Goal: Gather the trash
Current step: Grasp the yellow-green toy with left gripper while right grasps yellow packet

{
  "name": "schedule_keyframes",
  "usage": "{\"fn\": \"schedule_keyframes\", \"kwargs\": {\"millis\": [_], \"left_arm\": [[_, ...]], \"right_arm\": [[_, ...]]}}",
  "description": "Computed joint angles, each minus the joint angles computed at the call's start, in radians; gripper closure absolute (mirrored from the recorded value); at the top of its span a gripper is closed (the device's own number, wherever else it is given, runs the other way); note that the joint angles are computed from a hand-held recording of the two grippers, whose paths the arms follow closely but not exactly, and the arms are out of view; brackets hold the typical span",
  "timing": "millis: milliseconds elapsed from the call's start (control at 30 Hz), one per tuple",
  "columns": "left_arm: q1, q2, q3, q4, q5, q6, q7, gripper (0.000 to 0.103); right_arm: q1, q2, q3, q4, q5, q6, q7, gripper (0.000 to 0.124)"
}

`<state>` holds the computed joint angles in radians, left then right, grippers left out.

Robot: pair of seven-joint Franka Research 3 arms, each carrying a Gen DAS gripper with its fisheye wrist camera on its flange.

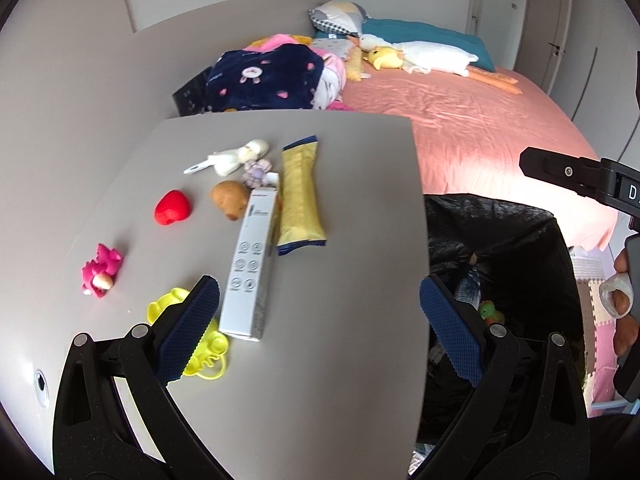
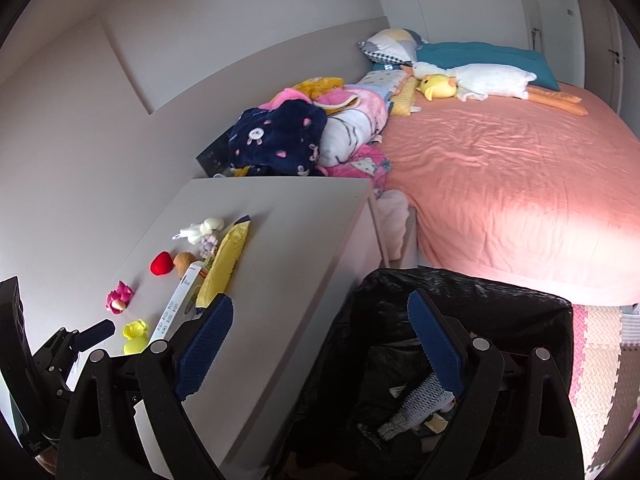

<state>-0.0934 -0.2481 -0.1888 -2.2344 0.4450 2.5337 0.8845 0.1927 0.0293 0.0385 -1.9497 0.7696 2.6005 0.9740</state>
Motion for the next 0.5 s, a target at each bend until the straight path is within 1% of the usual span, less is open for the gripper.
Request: {"fn": "schedule_keyframes", "kwargs": {"millis": [233, 500], "left_arm": [[0.021, -0.041, 0.020, -0.052, -0.011, 0.004, -0.008, 0.006], [0.050, -0.079, 0.038, -0.105, -0.038, 0.006, -0.021, 0.006]], "right_arm": [[0.029, 0.031, 0.023, 0.028, -0.039, 0.001, 0.018, 0.035], [0.054, 0.075, 0.044, 0.070, -0.093, -0.016, 0.048, 0.035]]}}
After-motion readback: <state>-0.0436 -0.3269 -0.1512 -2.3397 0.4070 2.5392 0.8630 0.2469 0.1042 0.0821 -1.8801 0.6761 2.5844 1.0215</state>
